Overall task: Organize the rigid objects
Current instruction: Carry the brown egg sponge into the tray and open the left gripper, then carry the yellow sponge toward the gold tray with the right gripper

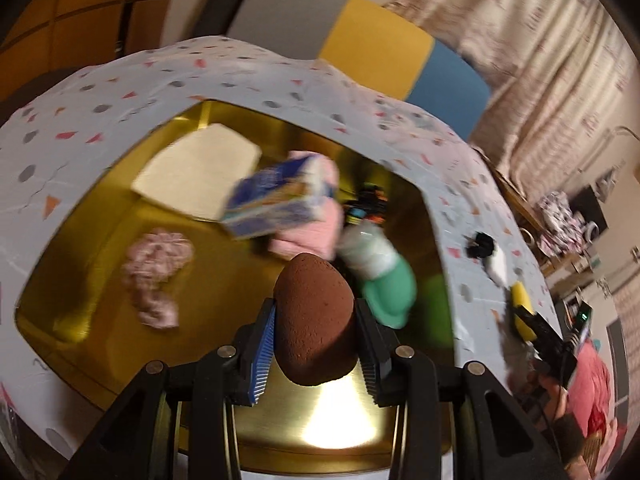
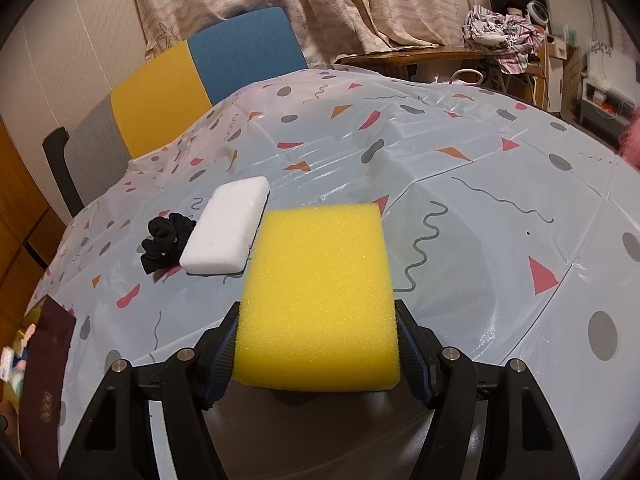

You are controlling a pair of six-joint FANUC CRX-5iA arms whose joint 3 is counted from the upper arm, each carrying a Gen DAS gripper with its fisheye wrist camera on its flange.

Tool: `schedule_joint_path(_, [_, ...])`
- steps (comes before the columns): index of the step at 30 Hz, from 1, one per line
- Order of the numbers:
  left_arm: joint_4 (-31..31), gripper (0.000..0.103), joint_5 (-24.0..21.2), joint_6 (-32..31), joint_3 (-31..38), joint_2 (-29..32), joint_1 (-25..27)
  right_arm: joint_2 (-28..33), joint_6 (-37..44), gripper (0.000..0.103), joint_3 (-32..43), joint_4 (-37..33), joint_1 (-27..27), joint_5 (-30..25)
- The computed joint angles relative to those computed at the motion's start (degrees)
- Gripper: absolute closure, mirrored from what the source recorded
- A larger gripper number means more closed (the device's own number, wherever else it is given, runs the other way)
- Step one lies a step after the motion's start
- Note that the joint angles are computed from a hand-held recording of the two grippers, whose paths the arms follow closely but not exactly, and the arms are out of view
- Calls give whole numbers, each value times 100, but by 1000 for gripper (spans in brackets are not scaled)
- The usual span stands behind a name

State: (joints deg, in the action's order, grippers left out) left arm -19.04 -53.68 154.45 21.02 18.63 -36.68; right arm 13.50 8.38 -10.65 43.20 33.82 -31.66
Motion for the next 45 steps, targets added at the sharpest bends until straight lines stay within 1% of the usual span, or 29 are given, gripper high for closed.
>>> schedule_joint_path(2, [4,64,-51,8,-96,-45,75,31,78,33,55,-30,24,-94])
schedule_joint_path(5, [-180,61,-290,120,-103,-73,90,71,175,33,125,-62,52,-213])
schedule_joint_path(7, [-225,57,-484,237,-102,-91,122,89,223,33,159,-72,71,-285])
schedule_joint_path(9, [-286,54,-569,424,-176,-173,142,113,267,33,199,-83,90,-359])
schedule_joint_path(13, [-604,54,-476,823,-384,-429,35,152,326,33,261,-79,118,-478])
schedule_joint_path(18, [-1340,54,-461,1386,-481,-689,-303,85,109,33,163,83,129,-494])
schedule_joint_path(20, [-1452,54,-474,1396,-466,-714,-393,30,72,33,118,59,132,-474])
schedule_joint_path(23, [-1408,54,-519,1205,-374,-656,-435,-71,35,33,37,66,186,-490])
schedule_joint_path(27, [-1190,54,-334,987,-386,-611,-421,-285,96,33,-134,7,328,-280])
schedule_joint_path(32, [-1013,54,-69,816,-425,-575,-439,-509,395,33,-198,-261,619,107])
schedule_joint_path(36, [-970,54,13,707,-416,-554,-473,-581,765,33,-118,-580,894,406])
schedule_joint_path(42, [-1025,54,66,810,-523,-650,-475,-546,1696,33,245,-1265,1365,597])
schedule_joint_path(45, [-1031,54,91,944,-636,-736,-446,-454,2505,33,611,-1866,1590,562])
